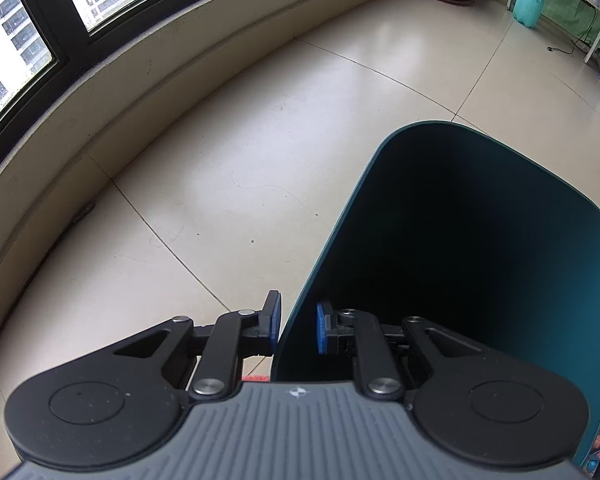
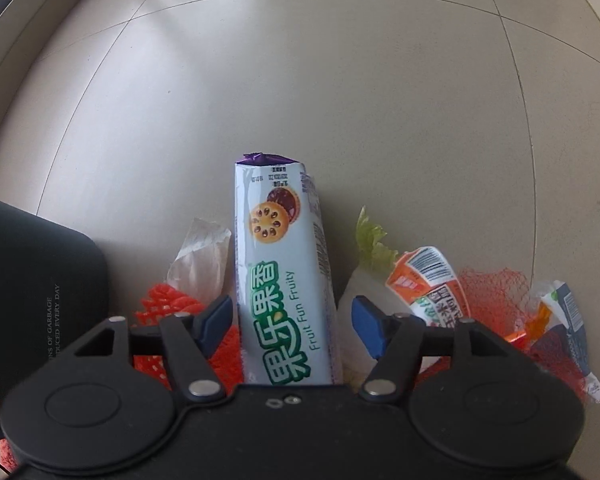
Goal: Collect trash
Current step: 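Grasp the white-and-green biscuit box with the right gripper and lift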
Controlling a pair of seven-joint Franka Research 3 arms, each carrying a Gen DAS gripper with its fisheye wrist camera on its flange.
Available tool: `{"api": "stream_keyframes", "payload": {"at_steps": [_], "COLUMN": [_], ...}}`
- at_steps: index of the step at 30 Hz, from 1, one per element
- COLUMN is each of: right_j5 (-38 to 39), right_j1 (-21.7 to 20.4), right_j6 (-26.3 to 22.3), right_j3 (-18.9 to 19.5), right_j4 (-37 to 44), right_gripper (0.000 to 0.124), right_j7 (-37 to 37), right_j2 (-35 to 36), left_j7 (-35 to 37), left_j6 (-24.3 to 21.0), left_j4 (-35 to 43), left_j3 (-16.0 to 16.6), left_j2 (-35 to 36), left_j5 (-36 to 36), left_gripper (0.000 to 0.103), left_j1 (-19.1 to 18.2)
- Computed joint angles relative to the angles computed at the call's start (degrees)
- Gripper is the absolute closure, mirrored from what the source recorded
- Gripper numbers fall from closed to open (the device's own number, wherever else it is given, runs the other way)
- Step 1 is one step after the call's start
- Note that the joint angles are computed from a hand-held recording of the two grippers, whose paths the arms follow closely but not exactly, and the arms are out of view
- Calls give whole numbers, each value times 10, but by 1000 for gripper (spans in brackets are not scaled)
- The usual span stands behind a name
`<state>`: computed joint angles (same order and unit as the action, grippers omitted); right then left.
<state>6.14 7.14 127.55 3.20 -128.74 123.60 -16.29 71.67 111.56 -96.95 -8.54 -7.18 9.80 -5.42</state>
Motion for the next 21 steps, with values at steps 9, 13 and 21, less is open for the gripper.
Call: {"api": "stream_keyframes", "payload": {"at_steps": [9, 13, 21], "right_j5": [-55, -86, -52], "right_j1": [0, -10, 10], "right_j6": [-5, -20, -60], "right_j3": [10, 15, 11], "right_j4": [-5, 8, 148], "right_gripper": [80, 81, 80], "right_j7": [27, 27, -61], "right_j2": [-8, -26, -38], "left_j7": [0, 0, 7], "left_j6": [1, 1, -9], "left_j4": [-1, 0, 14], "left_j3": [0, 1, 7], "left_j2": [-1, -1, 9], "left_j5": [1, -5, -25], "left_gripper": [86, 86, 86], "left_j1": [0, 1, 6]}}
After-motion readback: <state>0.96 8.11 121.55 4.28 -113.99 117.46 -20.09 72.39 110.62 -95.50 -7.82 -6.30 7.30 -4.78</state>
